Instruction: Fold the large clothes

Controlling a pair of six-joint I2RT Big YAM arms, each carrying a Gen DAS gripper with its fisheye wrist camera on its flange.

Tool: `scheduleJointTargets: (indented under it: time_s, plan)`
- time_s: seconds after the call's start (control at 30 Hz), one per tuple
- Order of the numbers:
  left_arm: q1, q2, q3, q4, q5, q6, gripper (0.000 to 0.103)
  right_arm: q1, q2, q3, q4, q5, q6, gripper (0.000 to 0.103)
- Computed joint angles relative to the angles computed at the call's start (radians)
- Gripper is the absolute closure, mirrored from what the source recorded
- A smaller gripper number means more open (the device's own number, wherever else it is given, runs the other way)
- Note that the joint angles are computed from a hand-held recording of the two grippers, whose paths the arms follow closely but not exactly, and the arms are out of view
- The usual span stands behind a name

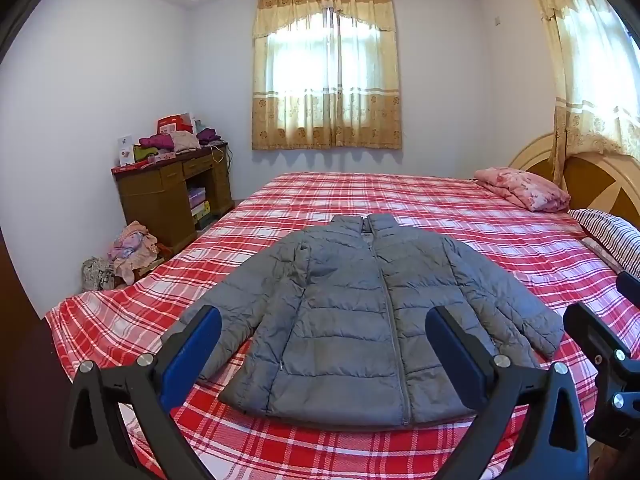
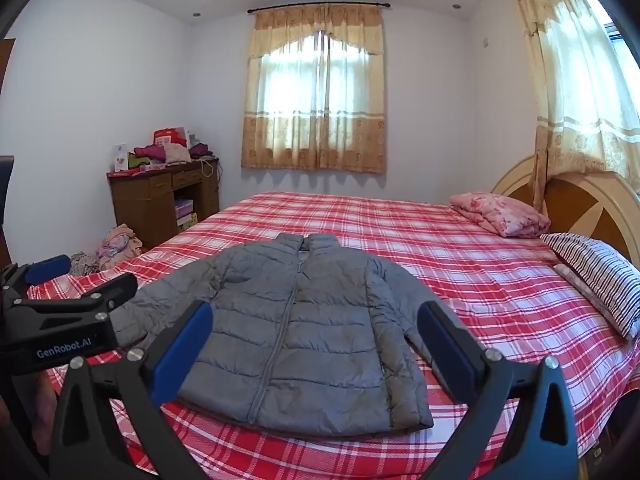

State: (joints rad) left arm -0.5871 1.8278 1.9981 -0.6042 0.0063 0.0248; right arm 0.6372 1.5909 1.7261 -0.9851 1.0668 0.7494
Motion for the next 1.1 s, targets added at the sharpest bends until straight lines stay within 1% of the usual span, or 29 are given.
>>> scheduleJointTargets:
  time_s: [0.03,0.1,0.13,0.2,0.27,0.33,0.37,0.6,0.7,0.77,1.1]
  plan:
    - [-0.003,0.001,0.000,0.002,-0.005,-0.002,0.001,0.001,-0.003,-0.007,0.016,0.007,-0.011,0.000]
    - [-0.021,-0.005,-0.004,0.000,-0.021,-0.010,0.001,0.000,-0.004,-0.010,0.019,0.007,-0.011,0.000]
    - [-0.021,-0.004,-0.003,0.000,-0.019,-0.012,0.001,0.000,-0.004,-0.011,0.020,0.008,-0.010,0.000]
    - [-0.006,0.004,0.006,-0.008,0.006,-0.016,0.001,0.000,-0.001,-0.008,0.018,0.009,-0.011,0.000]
    - [-0.005,0.008,0.011,-0.007,0.011,-0.015,0.001,0.002,0.003,-0.005,0.016,0.014,-0.010,0.000]
    - [0.004,0.004,0.004,0.000,0.021,-0.016,0.001,-0.002,-0.006,-0.007,0.017,-0.001,-0.008,0.000]
    - [0.006,0.006,0.005,0.000,0.024,-0.018,0.001,0.000,0.005,-0.009,0.028,0.000,-0.005,0.000]
    - [0.004,0.004,0.001,0.003,0.014,-0.012,0.001,0.002,0.006,-0.017,0.025,-0.004,0.007,0.000]
    - [0.005,0.005,0.002,0.001,0.014,-0.011,0.001,-0.008,0.004,-0.036,0.049,-0.022,-0.008,0.000]
    - [0.006,0.007,0.006,-0.001,0.012,-0.011,0.001,-0.007,0.004,-0.039,0.052,-0.026,-0.006,0.000]
    - [0.010,0.016,0.011,0.005,0.011,-0.010,0.001,-0.009,0.006,-0.032,0.045,-0.034,-0.002,0.000]
